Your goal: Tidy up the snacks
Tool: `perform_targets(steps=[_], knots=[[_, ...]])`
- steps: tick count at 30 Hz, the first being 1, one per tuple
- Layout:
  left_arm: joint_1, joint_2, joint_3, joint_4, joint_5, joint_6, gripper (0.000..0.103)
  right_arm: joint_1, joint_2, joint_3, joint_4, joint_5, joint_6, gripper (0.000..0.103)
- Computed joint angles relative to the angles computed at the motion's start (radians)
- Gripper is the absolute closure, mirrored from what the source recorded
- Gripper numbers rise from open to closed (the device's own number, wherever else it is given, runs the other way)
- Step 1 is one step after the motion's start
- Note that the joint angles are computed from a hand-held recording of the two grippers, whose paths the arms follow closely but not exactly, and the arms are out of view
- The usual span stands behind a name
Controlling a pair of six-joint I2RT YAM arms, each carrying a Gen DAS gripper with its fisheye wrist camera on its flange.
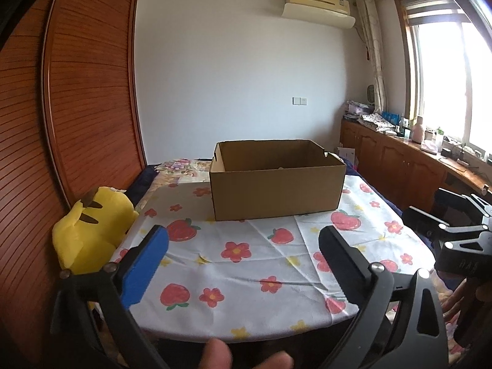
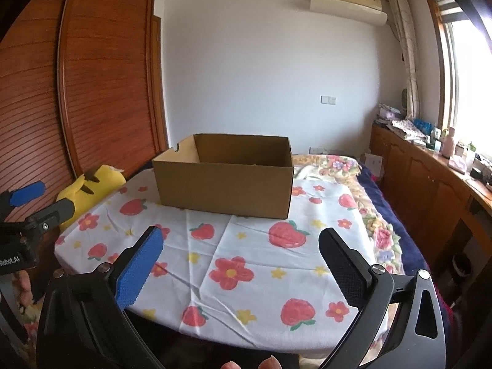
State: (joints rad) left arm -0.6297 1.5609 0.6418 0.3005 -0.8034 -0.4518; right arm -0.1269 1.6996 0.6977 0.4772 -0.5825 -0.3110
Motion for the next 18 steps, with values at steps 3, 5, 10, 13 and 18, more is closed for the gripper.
perform_targets(steps=[3,5,10,13,18], knots=[[-0.006,0.001,0.003,-0.005,-0.009,-0.005,0.003,-0.003,0.002,0.002,0.001,-0.003,0.003,0.001],[-0.009,0.004,0.006,-0.011,-0.011,-0.006,0.003,-0.002,0.004,0.000,0.007,0.002,0.005,0.001],[-0.012,0.003,0.002,-0.013,-0.010,-0.022,0.003,0.001,0.003,-0.004,0.010,0.009,0.006,0.001],[-0.014,0.010,0.005,-0.017,-0.014,-0.024,0.003,0.001,-0.001,-0.010,0.012,0.010,0.009,0.000],[-0.018,0.013,0.006,-0.020,-0.021,-0.023,0.003,-0.003,-0.005,-0.016,0.016,0.010,0.010,0.000]])
